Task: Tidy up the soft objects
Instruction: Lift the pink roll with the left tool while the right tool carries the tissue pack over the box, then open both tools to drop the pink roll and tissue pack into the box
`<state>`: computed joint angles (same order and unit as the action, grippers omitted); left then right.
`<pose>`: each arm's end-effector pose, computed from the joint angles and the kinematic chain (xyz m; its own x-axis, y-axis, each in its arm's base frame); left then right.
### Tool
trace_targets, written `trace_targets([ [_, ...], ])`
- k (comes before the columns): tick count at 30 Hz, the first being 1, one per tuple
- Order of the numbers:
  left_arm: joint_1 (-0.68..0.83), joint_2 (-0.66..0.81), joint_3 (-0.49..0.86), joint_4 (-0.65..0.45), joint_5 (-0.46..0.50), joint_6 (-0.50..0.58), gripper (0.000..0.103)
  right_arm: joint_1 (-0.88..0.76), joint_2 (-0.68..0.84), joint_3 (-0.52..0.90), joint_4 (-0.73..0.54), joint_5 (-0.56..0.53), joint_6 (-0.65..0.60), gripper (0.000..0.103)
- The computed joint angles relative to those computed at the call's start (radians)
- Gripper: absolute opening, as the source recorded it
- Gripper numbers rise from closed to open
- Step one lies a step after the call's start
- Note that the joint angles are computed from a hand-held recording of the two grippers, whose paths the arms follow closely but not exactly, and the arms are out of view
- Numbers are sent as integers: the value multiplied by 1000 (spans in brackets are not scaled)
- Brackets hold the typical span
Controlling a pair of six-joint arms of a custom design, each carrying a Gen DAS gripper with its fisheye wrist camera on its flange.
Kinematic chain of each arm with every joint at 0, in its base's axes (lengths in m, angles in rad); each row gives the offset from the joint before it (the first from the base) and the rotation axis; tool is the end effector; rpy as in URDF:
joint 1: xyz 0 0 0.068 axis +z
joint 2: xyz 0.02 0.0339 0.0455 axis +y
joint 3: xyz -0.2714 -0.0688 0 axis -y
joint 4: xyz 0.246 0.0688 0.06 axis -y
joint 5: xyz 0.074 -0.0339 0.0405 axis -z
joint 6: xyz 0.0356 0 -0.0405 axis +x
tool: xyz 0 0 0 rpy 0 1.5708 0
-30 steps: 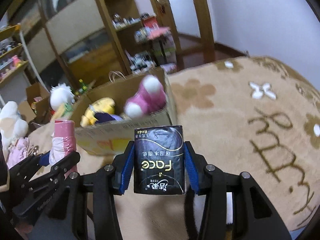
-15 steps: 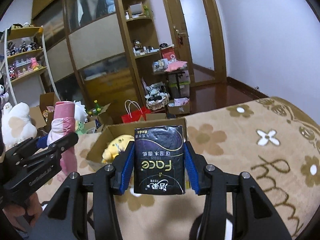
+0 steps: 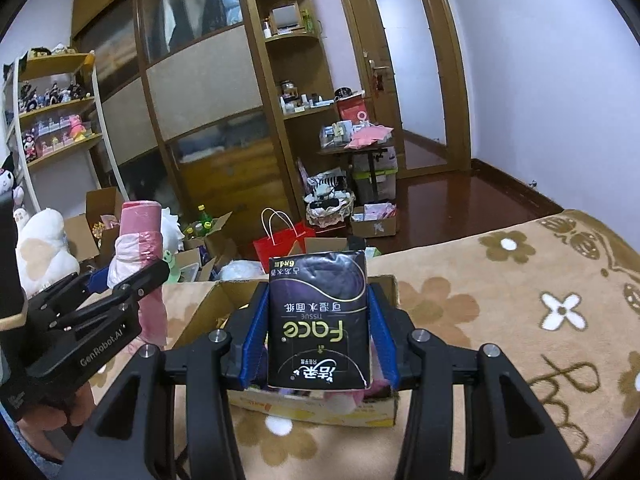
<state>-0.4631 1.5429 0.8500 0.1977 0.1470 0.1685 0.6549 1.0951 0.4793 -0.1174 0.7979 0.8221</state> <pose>0.2984 -0.1548 0.2219 -0.3257 0.3480 -0.8791 0.6206 0.7801 0.0789 0.1778 0.1044 0.1955 -0.3638 0.3656 -0.8568 0.3865 0.8961 0.2182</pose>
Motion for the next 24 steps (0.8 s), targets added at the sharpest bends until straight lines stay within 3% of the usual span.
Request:
trace_targets([
  [6,-6,104,62,-23,13,-9,43,-68,86,-19,125,-58,-71,50],
  [10,-11,159,90,-23,6,-8,43,-142,134,-67,284,-166,-136,50],
  [14,-14,193,103,-24,9,-8,43,-195,169,-85,357,-221,-171,50],
  [24,-3,221,117,-28,43,-7,43,-221,250,-54,401,-271,-207,50],
])
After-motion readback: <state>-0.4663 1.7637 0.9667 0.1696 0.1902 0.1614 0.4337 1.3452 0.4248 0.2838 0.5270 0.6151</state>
